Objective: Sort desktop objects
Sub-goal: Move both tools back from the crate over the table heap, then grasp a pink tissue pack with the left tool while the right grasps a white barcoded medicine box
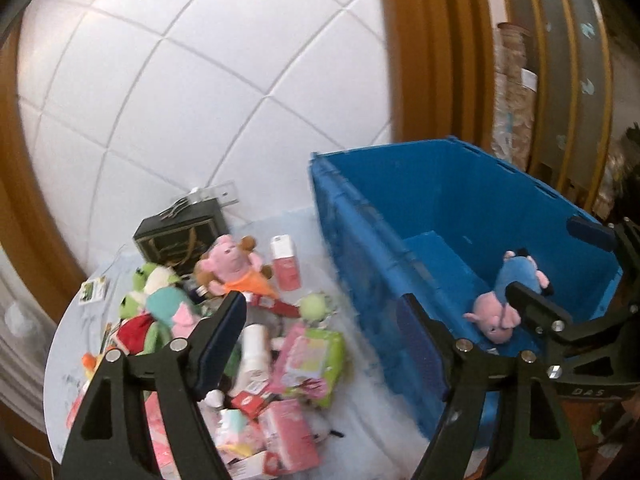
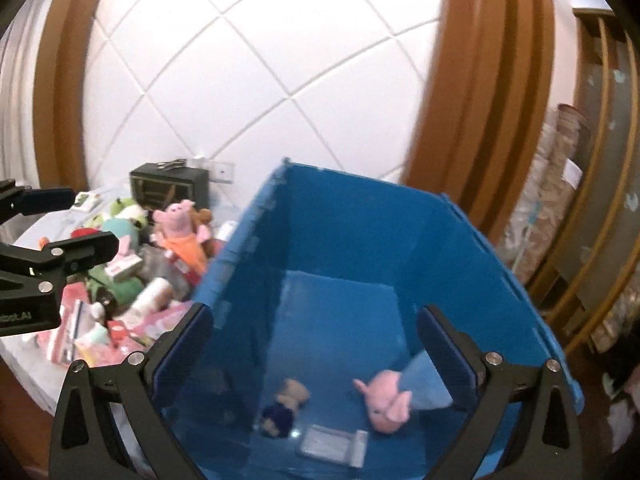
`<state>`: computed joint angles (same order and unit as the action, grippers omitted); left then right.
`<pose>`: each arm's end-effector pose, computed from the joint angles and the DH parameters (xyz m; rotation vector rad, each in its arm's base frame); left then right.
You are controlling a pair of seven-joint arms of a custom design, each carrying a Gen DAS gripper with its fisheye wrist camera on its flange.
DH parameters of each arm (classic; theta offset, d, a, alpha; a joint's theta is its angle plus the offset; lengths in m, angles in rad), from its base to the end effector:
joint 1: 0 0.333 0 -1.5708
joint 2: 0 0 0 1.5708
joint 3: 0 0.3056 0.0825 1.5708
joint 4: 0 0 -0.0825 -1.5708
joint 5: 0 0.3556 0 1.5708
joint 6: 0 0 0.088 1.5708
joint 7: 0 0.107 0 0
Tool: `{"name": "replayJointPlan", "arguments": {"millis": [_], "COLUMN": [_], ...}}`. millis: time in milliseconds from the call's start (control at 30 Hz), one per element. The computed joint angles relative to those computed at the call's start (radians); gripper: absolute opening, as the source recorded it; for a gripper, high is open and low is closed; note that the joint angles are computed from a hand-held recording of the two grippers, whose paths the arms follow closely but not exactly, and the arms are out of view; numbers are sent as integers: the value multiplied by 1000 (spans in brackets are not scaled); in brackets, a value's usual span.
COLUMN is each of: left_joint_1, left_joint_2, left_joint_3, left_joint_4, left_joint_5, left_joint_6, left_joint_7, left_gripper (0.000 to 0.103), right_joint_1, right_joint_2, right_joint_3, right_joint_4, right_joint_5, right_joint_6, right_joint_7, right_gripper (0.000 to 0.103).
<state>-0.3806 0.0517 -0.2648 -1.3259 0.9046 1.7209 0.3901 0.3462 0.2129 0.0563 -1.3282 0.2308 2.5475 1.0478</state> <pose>0.4808 -0.2636 0.7467 -1.9609 1.0850 -0.5240 0.5881 0.2412 0.7242 -2.0432 0.8323 -0.7273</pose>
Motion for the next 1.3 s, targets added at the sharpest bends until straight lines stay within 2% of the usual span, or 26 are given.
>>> {"name": "replayJointPlan", "arguments": {"millis": [333, 500, 633, 767, 967, 1100, 1300], "left_joint_1": [136, 195, 215, 223, 201, 176, 154], "left_joint_2": [-364, -520, -631, -700, -810, -816, -762], "left_joint_3": [8, 17, 43, 57, 88, 104, 115], "left_joint_4": [-462, -646, -795, -908, -1093, -1168, -1219], "left_joint_5": [-107, -161, -215, -270, -369, -426, -485], "left_joint_6": [113, 132, 163, 143, 182, 245, 369], "left_joint_7": [-107, -144, -155, -148, -195, -208, -201], "left_gripper": [77, 77, 77, 77, 77, 77, 77], "right_joint_1": [87, 143, 183, 214, 230, 237, 224], "right_joint_2": [-34, 15, 70, 128, 152, 166, 131], "right_joint_3": [58, 72, 69, 61, 55, 54, 70], "right_joint_4": [-36, 9, 45, 85, 55, 38, -50], "right_joint_5": [13, -9, -29, -53, -58, -59, -18], "right_joint_6": [23, -26, -82, -151, -200, -241, -271], "right_joint_7": [27, 60, 100, 134, 159, 177, 158], "right_gripper": [103, 103, 103, 103, 103, 103, 103]}}
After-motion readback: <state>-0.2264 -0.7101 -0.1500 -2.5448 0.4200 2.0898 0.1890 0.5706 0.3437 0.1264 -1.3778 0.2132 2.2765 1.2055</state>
